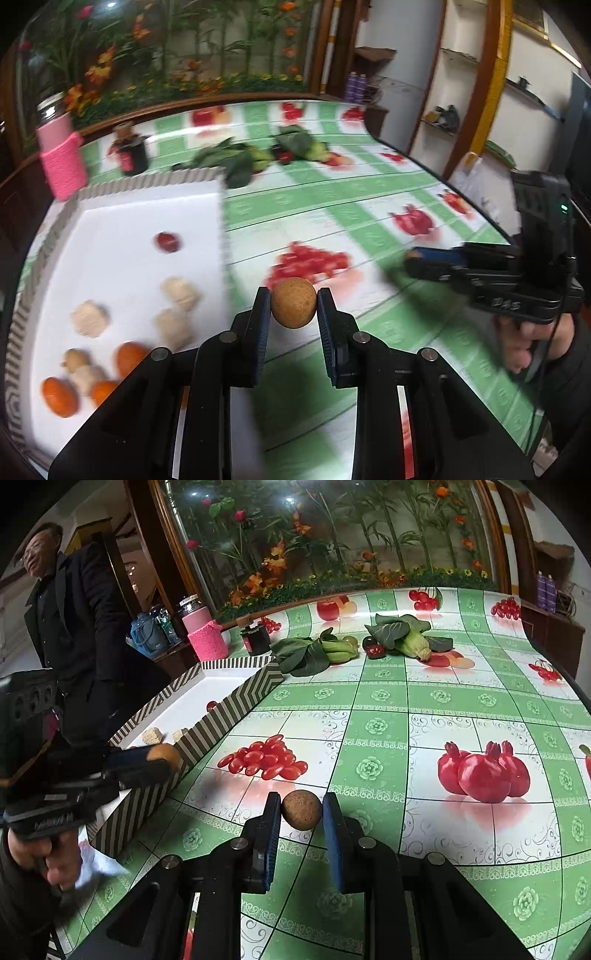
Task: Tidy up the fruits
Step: 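Carry both brown round fruits with both grippers over the white tray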
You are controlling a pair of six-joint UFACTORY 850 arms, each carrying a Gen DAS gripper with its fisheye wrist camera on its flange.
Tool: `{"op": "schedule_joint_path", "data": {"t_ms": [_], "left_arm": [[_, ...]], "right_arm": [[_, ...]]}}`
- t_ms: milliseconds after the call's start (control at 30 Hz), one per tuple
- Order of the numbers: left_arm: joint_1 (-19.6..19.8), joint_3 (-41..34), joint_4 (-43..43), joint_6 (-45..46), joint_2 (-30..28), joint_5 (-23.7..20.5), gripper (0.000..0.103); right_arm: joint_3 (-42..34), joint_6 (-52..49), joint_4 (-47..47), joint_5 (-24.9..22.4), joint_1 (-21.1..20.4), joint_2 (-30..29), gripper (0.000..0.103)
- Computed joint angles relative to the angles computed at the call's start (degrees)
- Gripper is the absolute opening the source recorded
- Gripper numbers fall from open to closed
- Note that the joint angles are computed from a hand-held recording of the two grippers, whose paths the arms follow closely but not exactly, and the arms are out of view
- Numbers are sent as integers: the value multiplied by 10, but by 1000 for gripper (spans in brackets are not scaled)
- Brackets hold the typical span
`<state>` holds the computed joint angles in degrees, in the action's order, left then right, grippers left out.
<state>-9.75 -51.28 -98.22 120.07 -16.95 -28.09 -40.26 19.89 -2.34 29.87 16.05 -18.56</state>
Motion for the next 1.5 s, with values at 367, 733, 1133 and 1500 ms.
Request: {"op": "schedule_joint_path", "data": {"t_ms": [367,733,1133,1500], "left_arm": [[54,-36,-67,-4,-30,38,24],[69,-53,-97,-20,-48,133,24],[79,-59,-143,10,-54,154,24],[74,-62,-168,36,-59,170,24]], "right_arm": [[-13,-135,137,-27,24,-4,22],[-113,-342,299,-44,105,-26,22],[-252,-261,218,-99,134,-135,22],[-259,-212,181,-74,139,-163,22]]}}
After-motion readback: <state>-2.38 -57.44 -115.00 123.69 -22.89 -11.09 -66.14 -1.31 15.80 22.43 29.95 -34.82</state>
